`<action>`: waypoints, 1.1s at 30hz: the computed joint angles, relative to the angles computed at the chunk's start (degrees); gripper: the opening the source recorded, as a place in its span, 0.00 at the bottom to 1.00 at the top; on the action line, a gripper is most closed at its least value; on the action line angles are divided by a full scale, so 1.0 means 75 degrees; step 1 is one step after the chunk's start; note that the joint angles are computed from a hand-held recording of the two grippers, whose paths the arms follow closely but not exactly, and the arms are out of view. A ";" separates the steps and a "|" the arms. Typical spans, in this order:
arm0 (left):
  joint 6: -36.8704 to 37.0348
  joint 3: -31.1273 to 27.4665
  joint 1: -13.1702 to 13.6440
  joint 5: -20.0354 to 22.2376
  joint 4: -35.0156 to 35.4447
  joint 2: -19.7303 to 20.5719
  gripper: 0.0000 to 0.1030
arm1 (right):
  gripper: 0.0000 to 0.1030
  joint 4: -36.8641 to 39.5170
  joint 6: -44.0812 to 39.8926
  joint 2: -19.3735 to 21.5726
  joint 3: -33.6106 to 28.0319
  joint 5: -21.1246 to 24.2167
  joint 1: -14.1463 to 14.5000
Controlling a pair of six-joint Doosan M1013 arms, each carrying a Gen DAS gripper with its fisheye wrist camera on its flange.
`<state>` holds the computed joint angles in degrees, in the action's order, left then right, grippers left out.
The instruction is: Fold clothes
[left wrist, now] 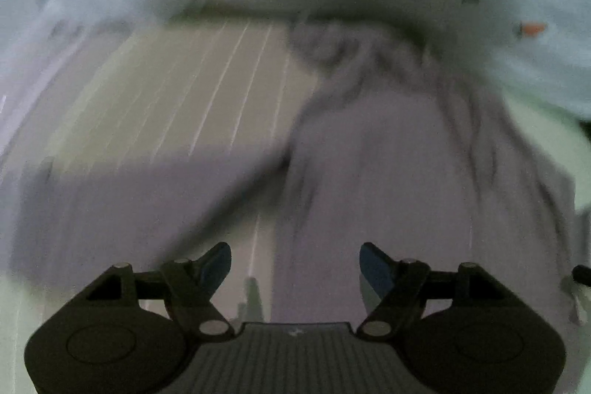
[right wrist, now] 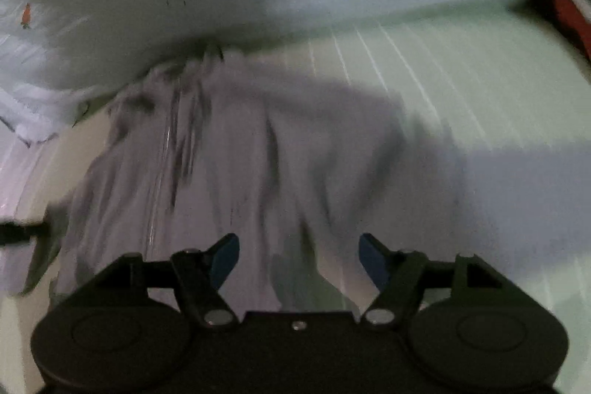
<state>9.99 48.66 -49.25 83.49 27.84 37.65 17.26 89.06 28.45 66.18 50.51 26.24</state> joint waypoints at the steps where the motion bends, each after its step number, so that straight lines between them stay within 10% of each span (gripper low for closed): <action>1: -0.0335 0.0294 -0.0110 -0.0050 -0.0205 -0.0149 0.75 | 0.70 0.0094 -0.0033 -0.0219 0.0341 -0.0038 -0.0037; 13: -0.2670 0.1706 -0.0795 -0.1355 -0.0563 -0.0853 0.70 | 0.72 0.1253 -0.1754 -0.1030 0.1726 -0.0037 -0.0210; 18: -0.3007 0.2153 -0.0738 -0.2313 -0.0651 -0.1069 0.10 | 0.21 0.1398 -0.1692 -0.0942 0.1511 0.0346 -0.0301; 25: -0.3963 0.2485 -0.1122 -0.2916 0.1110 -0.1786 0.08 | 0.17 0.4394 -0.1435 -0.1171 0.1381 0.0793 -0.0992; 28: -0.3913 0.2329 -0.1162 -0.2302 0.1344 -0.1760 0.20 | 0.20 0.5055 -0.0966 -0.1140 0.1382 0.1031 -0.1239; 33: -0.2152 0.1269 -0.0903 -0.0101 -0.0383 -0.0921 0.26 | 0.40 0.1958 -0.0033 -0.0831 0.0758 0.1598 -0.0715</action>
